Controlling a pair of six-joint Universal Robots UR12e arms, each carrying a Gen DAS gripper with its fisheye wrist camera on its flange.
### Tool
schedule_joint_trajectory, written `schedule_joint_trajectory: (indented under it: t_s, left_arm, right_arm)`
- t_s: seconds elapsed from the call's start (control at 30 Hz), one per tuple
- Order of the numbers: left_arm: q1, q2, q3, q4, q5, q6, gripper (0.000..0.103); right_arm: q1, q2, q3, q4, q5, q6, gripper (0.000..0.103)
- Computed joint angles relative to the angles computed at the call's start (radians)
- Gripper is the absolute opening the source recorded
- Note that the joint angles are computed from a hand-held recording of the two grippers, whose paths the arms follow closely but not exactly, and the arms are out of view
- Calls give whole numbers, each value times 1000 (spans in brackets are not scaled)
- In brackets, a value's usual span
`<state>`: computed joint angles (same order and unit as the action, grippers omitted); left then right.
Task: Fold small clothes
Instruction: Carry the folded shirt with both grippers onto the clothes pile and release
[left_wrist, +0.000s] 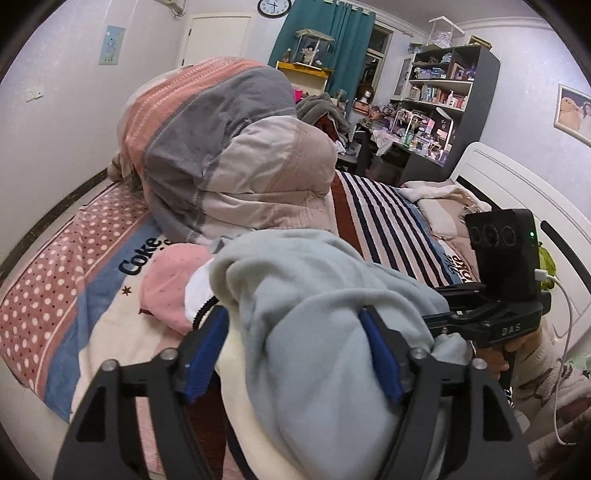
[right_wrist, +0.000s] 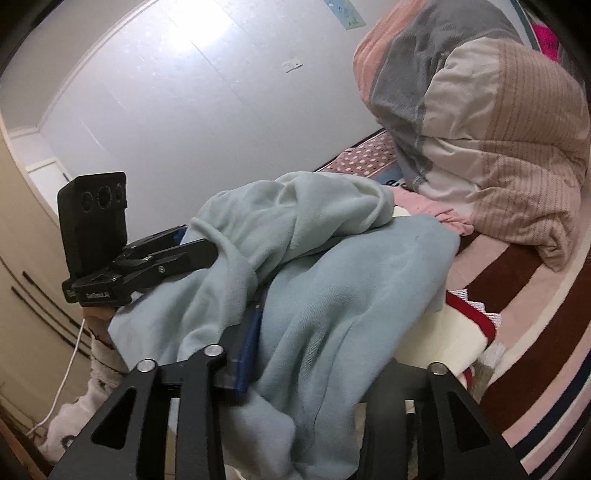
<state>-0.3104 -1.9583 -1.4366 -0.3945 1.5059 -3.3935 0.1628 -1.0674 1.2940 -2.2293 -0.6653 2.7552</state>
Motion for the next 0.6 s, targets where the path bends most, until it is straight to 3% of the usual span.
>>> schedule_joint_trajectory:
  t_s: [0.1,0.6]
  left_arm:
    - [-3,4,-7,10,21,0,79]
    - [-42,27,-22,66,142,3,87]
  right_arm:
    - [-3,-39,50,-38,-35,5,47]
    - [-11,-53,60,-124,-118,62,53]
